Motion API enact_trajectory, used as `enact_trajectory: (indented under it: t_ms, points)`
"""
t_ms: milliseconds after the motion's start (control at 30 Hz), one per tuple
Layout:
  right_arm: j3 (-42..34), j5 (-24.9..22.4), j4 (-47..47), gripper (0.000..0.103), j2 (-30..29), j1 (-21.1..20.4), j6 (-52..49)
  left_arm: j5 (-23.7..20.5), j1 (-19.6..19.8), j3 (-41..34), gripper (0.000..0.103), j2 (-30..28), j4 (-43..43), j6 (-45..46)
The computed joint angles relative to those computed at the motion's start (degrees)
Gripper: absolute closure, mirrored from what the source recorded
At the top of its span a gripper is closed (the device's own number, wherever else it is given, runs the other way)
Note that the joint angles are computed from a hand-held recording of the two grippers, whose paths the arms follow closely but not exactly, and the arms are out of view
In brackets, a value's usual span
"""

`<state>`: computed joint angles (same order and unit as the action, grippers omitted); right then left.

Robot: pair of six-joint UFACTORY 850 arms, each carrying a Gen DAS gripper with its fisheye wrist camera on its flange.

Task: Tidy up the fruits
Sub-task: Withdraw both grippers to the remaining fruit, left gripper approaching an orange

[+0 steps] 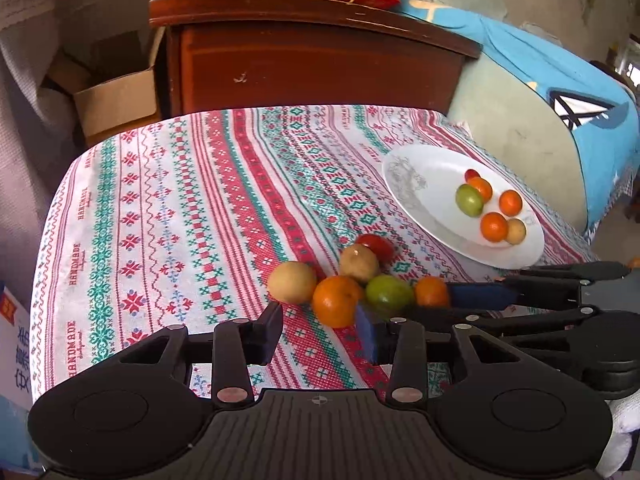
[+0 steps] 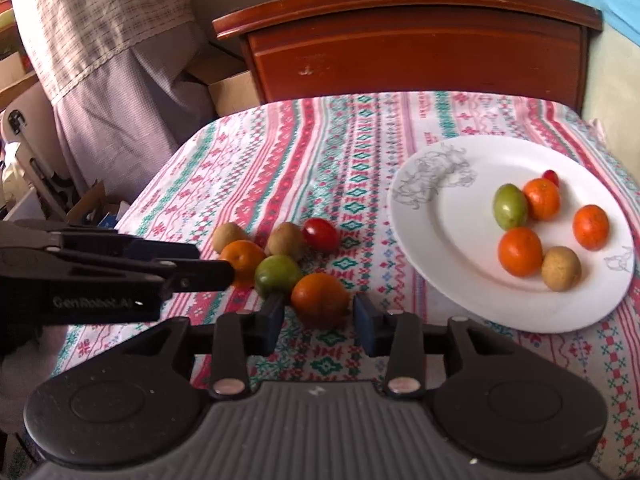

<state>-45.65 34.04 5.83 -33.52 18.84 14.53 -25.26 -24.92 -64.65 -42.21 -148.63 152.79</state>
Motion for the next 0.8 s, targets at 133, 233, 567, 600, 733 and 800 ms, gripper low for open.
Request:
enact_trajectory:
  t_ms: [133, 233, 567, 600, 733, 800]
  points:
    - [0.4, -0.7, -0.7, 0.072, 0.6, -0.4, 1.2, 0.0, -0.6, 0.0, 0.064, -0.2, -2.6, 3.6]
    - [0.8, -0.9, 1.5, 0.072, 1.3, -0.3, -0.1, -0.5, -1.1, -0.3, 0.064, -0.7, -4.0, 6.8]
    - [1.5, -1.2, 1.6, 0.072, 1.8, -0.6, 0.8, -0.9, -2.5, -0.7, 0.063, -2.0, -12.2, 18.4]
    - [1.4, -1.3, 1.4, 0.072, 1.8, -0.6, 0.9, -1.2, -2.6, -0.6, 0.063, -1.9, -12.6, 18.9]
    - [1.3, -1.7, 1.8, 0.072, 1.5, -0.5, 1.2, -1.3, -2.5, -0.6, 0.069, -2.0, -12.4, 19.1]
    - [1.3, -1.7, 1.8, 0.072, 1.6, -0.5, 1.2, -1.5, -2.5, -0.5, 0.074, -2.0, -12.3, 19.0]
